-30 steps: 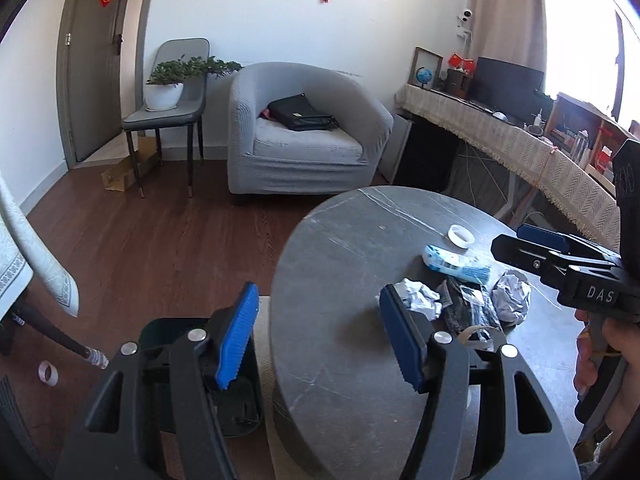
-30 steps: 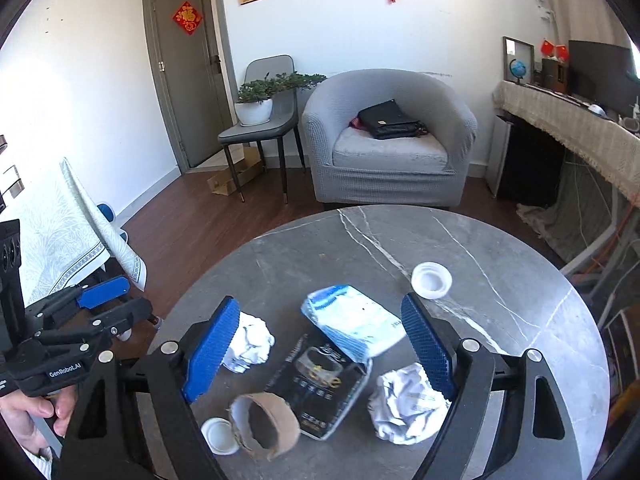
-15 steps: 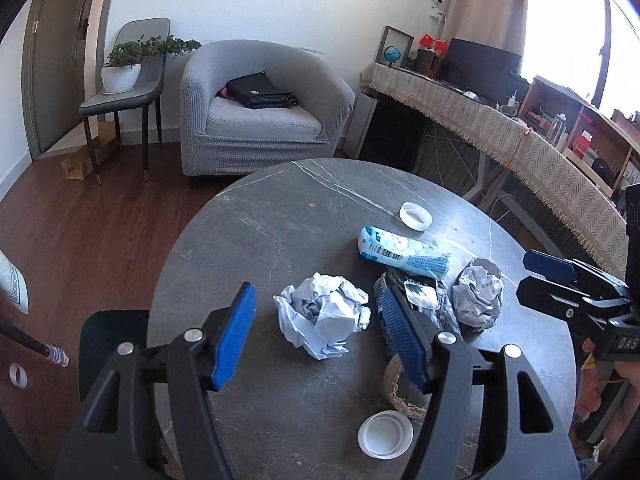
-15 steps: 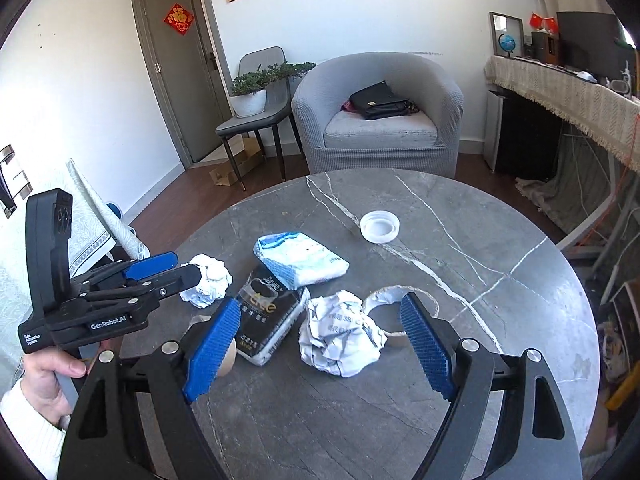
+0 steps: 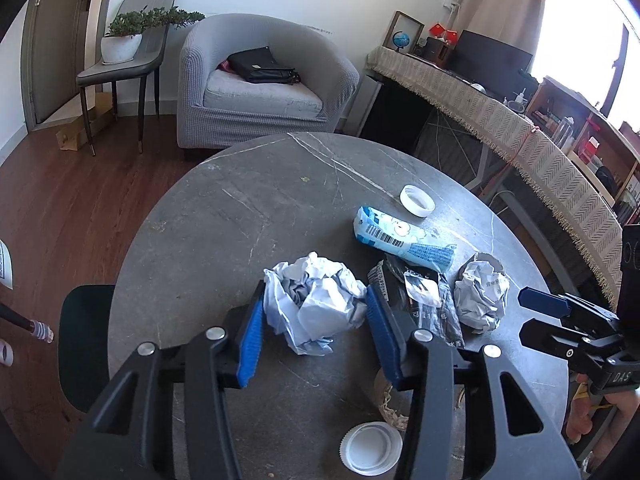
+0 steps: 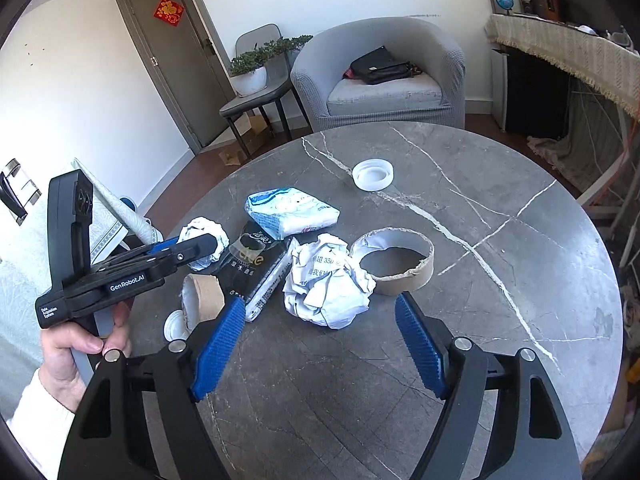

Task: Collect trash
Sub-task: 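Return both tools to the table toward the crumpled white paper, then grasp a crumpled paper ball with the left tool while the right tool grasps another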

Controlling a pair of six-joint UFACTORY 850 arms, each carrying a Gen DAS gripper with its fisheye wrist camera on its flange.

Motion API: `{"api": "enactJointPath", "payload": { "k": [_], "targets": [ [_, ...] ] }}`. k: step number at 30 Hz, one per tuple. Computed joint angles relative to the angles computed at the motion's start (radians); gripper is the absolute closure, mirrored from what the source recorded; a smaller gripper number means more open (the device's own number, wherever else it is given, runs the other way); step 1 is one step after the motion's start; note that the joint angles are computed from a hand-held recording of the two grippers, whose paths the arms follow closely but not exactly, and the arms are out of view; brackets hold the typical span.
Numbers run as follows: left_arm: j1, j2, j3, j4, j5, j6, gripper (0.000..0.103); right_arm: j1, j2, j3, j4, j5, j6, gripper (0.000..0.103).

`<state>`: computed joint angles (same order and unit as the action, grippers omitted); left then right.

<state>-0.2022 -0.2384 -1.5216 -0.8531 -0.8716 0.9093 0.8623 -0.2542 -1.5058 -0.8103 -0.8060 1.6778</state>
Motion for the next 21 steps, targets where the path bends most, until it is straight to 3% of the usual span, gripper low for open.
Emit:
{"api": "enactJointPath", "payload": {
  "k": [5,12,21],
  "targets": [
    [0.012,0.007,-0.002,-0.038,-0.010,0.026,0.052,-0.015,-0.023,-0.022,0.052,0.011,-0.048,0.035],
    [0.035,0.002,-0.014,-0.054,-0.019,0.032,0.052,-0.033,-0.049,-0.047,0.080,0.001,-0.059,0.036],
    [0.069,-0.004,-0.028,-0.061,-0.032,0.047,0.052,-0.049,-0.102,-0.112,0.118,-0.058,-0.118,0.047]
  ]
}}
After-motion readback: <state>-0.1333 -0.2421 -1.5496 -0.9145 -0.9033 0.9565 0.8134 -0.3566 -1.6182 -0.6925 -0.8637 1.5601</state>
